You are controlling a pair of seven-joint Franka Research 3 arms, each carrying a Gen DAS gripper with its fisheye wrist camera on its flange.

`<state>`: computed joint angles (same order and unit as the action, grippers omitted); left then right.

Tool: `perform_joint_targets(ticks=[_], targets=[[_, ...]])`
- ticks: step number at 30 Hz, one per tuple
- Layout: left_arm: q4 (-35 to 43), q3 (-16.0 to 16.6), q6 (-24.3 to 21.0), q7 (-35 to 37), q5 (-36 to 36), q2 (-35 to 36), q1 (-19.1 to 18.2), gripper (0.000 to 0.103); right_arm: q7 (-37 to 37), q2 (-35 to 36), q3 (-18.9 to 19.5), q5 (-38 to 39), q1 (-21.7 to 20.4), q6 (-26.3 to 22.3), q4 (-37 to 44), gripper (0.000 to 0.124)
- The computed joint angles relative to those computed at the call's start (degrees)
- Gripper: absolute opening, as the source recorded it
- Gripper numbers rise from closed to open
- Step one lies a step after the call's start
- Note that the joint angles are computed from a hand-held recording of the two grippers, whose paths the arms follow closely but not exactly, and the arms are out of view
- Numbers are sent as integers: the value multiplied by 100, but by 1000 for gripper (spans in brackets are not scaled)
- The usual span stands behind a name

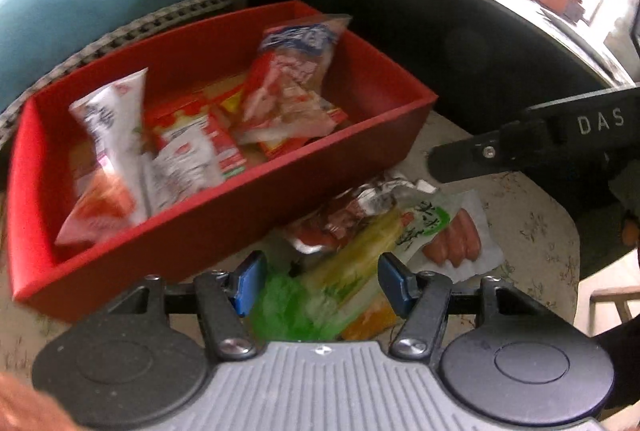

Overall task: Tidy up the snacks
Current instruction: 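Grasp the green bamboo-shoot packet with left tool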

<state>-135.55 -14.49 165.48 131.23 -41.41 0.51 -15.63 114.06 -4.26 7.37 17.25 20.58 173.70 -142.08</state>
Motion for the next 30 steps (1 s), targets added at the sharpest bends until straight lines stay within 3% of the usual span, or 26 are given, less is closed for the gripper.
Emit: perform_joint_targets(ticks=[7, 10, 14, 20, 24, 30], targets=[[624, -261, -541, 1067, -532, 574, 226, 58, -203, 121, -27, 126, 50, -121, 159, 92], [682, -347, -615, 1038, -657, 608, 319, 58, -119, 174, -18, -39, 25, -188, 241, 92], [435, -313, -1037, 1114, -654, 294, 330, 58, -432, 161, -45, 284, 101, -240, 286, 92], [-271, -107, -1405, 1160, -246, -450, -111, 57, -885, 157, -41, 666, 179, -441, 337, 94], [-597, 65, -1117, 1152, -498, -791, -471, 59, -1125, 60, -52, 1023, 231, -228, 260, 95], [-149, 145, -817, -24, -513, -295, -515, 59, -1585, -98, -136, 1603, 304, -94, 113, 95]])
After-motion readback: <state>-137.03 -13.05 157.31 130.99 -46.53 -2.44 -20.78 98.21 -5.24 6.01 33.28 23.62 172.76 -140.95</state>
